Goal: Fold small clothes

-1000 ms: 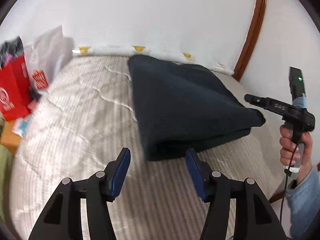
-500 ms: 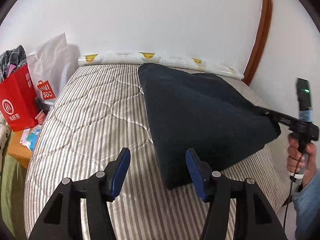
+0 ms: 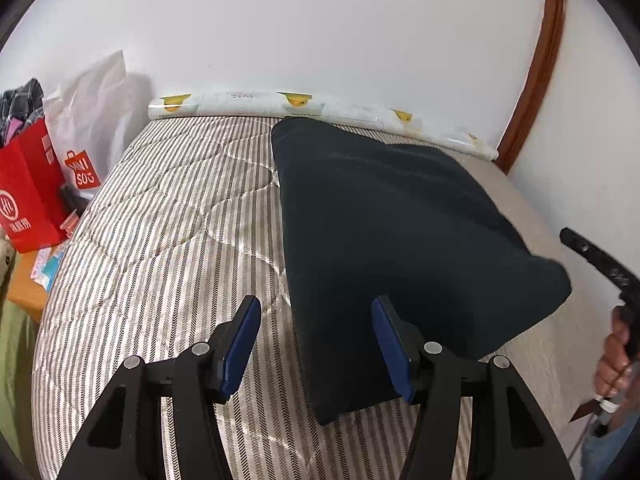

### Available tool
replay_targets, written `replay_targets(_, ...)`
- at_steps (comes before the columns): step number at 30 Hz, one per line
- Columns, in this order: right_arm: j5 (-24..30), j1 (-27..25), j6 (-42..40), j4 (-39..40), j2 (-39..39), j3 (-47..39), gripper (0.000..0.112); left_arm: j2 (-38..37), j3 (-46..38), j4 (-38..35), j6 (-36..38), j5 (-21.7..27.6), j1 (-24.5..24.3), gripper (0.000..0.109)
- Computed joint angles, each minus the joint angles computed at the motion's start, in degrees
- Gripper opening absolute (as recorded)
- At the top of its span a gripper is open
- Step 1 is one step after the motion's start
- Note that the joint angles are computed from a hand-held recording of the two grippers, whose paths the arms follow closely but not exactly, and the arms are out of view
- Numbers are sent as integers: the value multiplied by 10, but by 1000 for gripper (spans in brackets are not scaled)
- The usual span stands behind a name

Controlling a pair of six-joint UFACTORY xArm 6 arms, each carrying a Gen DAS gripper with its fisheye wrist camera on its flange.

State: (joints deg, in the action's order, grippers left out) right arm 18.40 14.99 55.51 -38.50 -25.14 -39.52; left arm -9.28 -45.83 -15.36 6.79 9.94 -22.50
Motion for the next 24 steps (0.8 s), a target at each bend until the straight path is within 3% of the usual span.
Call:
replay_targets(3,3,28,3,-32,23,-7,17,0,7,25,-22,1,0,55)
replay_targets(6,46,55,41,-92,44,-9,17,-2,20,49,-42,-3,-1,56)
replay_targets(10,69,66,48,-103,36,11,16,-7,31,49,-37,-2,-3,56)
replay_targets(13,47,48,-25,-23,18,11,16,-15,32,20,-9,0,-4,56)
replay_targets(15,23,30,-31,-13,16,4,18,-17,27,-23,28,1,-4,56)
replay_targets(19,3,-1,-122,88,77,-46,33,1,1,-7,15,14,2,56)
replay_targets(24,-21,-16,-252,258,129,-67,33,18,-23,-40,44,21,6,56)
